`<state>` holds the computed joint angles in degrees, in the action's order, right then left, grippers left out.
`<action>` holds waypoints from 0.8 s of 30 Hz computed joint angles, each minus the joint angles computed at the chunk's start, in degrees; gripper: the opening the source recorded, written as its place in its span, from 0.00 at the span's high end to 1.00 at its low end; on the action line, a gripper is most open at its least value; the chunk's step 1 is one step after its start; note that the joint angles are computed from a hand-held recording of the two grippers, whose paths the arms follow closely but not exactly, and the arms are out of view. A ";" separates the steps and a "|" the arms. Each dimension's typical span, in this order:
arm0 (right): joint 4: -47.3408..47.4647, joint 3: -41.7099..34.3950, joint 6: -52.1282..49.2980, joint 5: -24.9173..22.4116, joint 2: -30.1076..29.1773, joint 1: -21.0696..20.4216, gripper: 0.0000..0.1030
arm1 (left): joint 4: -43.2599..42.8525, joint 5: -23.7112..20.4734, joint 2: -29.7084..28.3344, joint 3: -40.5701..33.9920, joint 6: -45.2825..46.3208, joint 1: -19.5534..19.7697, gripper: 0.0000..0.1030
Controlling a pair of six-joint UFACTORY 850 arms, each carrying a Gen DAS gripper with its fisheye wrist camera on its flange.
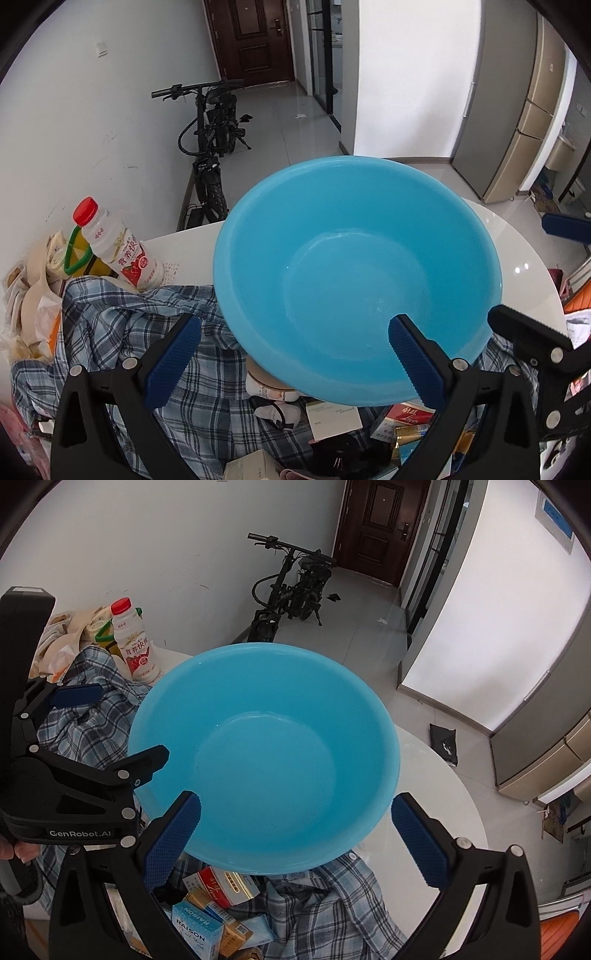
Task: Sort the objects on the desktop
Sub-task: 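Lower both tools toward the boxes on the plaid shirt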
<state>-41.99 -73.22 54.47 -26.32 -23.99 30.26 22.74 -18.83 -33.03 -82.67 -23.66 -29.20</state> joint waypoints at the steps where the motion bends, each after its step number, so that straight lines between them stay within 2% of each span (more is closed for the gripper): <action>1: -0.60 0.22 0.32 -0.55 0.15 0.07 0.00 | 1.46 0.12 0.10 0.31 -0.69 -0.27 0.00; 3: 0.08 0.78 -0.57 -0.85 0.63 -0.10 0.00 | 1.77 0.36 0.25 0.78 0.04 -0.56 0.00; 7: 6.01 3.21 -4.92 1.20 2.87 -1.19 0.00 | -10.70 1.18 0.77 1.43 13.54 -0.28 0.00; 9: 12.39 3.94 -11.06 2.42 3.62 -1.59 0.00 | -14.60 1.04 1.26 1.92 18.43 -0.26 0.00; 11: 16.86 4.48 -17.05 3.19 4.15 -1.55 0.00 | -13.39 1.34 2.06 2.75 18.84 -0.60 0.00; 14: 17.61 4.39 -19.47 1.48 4.18 -0.91 0.00 | -9.90 1.98 3.39 4.22 16.62 -1.01 0.00; 17: 22.60 4.80 -25.46 1.18 4.62 -0.85 0.00 | -16.01 1.39 4.55 5.47 21.52 -0.79 0.00; 18: 23.39 5.35 -26.36 1.49 5.09 -0.86 0.00 | -16.49 1.23 4.93 6.01 21.67 -0.82 0.00; 22: 22.17 7.32 -25.46 2.24 6.42 -0.27 0.00 | -8.76 1.80 6.71 9.05 14.12 -1.73 0.00; 24: 21.10 8.03 -24.57 1.95 6.72 0.22 0.00 | -12.43 2.17 7.59 10.36 17.78 -1.64 0.00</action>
<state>-20.88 -65.19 29.89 -24.37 -17.27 30.48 10.31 -16.66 -25.44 -72.32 -5.88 -30.84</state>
